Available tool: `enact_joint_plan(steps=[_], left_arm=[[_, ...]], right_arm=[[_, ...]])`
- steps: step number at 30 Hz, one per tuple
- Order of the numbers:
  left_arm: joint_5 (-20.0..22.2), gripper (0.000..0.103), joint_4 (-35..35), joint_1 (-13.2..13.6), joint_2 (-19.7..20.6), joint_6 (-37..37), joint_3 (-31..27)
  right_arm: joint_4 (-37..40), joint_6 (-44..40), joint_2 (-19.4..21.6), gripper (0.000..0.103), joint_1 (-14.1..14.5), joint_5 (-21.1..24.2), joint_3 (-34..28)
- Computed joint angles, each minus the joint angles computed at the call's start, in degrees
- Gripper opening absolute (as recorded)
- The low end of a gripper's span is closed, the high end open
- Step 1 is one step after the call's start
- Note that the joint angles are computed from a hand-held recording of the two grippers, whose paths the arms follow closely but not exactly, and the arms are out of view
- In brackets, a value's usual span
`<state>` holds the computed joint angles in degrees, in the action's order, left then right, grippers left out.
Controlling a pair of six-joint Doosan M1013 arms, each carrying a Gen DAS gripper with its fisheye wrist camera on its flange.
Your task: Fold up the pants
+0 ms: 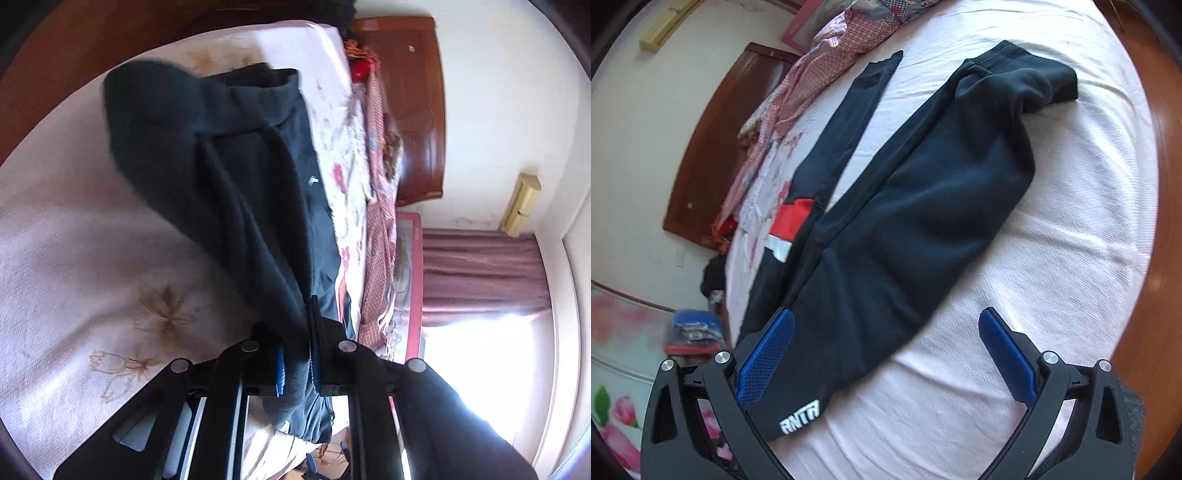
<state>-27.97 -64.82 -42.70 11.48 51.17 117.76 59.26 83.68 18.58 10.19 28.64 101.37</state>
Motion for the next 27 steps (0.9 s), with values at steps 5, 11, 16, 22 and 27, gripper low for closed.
enact_joint_plan(steps=[5, 11, 16, 22, 27], left_arm=[[1.11, 0.010, -2.57, 0.31, -0.20, 4.27, -0.80], [2.20, 0.010, -3.85, 0.91, -0.46, 6.57, -1.27], [2.57, 0.010, -5.52, 1.22, -0.56, 9.22, -1.52], [-1.11, 0.009, -11.76, -0.39, -0.75, 15.48, -1.75], [-6.88, 0.009, -13.62, -2.74, -2.19, 18.54, -1.91]], right_arm=[[6.26, -1.73, 1.45, 0.085, -1.46, 0.40, 0.14], [17.29, -9.77, 2.37, 0.085, -2.59, -0.80, 0.59], [15.34, -8.82, 3.55, 0.042, -2.62, 0.57, -0.59], [5.85, -8.56, 2.02, 0.003, -2.27, 1.41, -1.80], [1.66, -12.62, 0.85, 0.002, -3.25, 5.96, -5.06]])
